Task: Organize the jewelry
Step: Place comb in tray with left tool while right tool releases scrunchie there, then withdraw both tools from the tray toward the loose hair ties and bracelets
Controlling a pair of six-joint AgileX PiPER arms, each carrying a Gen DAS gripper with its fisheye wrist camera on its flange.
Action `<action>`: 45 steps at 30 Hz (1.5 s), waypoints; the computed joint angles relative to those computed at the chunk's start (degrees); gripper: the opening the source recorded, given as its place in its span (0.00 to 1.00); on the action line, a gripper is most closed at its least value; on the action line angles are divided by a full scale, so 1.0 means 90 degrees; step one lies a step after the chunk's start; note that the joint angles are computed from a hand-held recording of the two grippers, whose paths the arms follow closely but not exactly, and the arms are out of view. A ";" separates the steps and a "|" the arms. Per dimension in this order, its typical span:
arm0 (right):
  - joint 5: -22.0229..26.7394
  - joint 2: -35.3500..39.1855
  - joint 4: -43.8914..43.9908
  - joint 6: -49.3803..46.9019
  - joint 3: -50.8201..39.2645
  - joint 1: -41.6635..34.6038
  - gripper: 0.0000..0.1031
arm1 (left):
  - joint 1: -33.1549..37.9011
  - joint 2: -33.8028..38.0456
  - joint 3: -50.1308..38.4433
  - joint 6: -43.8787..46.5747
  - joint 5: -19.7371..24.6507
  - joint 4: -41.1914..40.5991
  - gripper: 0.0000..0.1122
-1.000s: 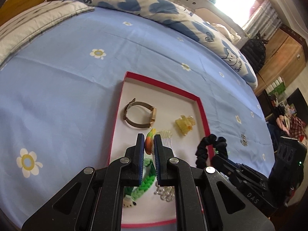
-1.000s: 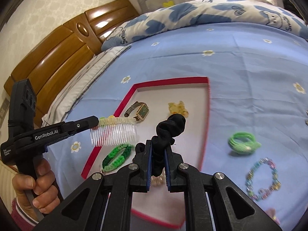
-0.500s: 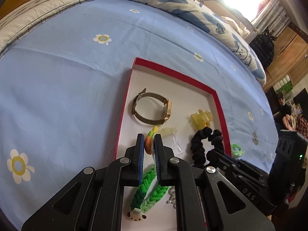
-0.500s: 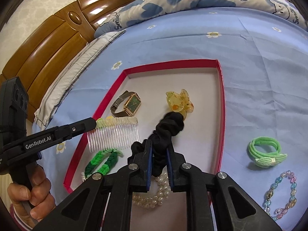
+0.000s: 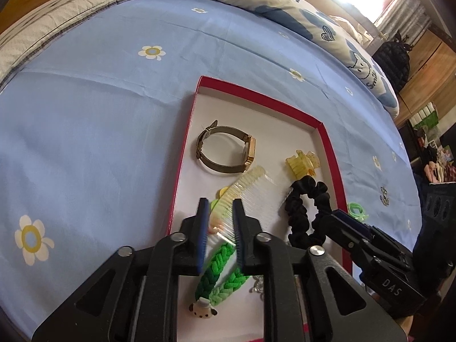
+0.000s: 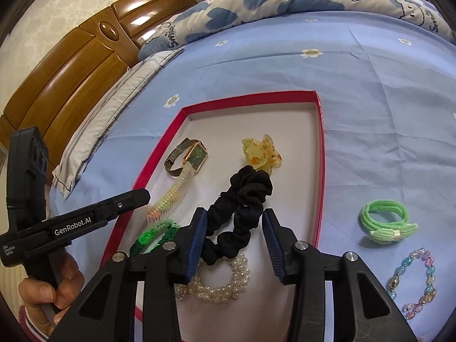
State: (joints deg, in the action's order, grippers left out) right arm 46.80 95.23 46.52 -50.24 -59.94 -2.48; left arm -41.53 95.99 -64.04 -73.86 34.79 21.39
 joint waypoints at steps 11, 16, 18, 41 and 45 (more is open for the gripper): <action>0.0416 -0.0610 0.0152 -0.0205 0.0284 -0.0544 0.45 | -0.0284 -0.0331 0.0107 -0.0365 0.0201 0.0245 0.21; 0.0724 -0.0997 0.0206 -0.0381 0.0465 -0.1032 0.49 | -0.0543 -0.0450 0.0070 -0.0619 0.0362 0.0418 0.24; 0.0849 -0.1142 0.0229 -0.0471 0.0541 -0.1272 0.50 | -0.0665 -0.0477 0.0013 -0.0731 0.0474 0.0521 0.28; 0.2196 -0.1631 -0.0005 -0.1579 0.0768 -0.4645 0.55 | -0.1842 -0.0102 -0.1048 -0.0799 0.1020 0.0697 0.36; 0.2334 -0.1534 -0.0063 -0.1781 0.0695 -0.5208 0.55 | -0.2002 0.0130 -0.1377 -0.0644 0.1063 0.0590 0.36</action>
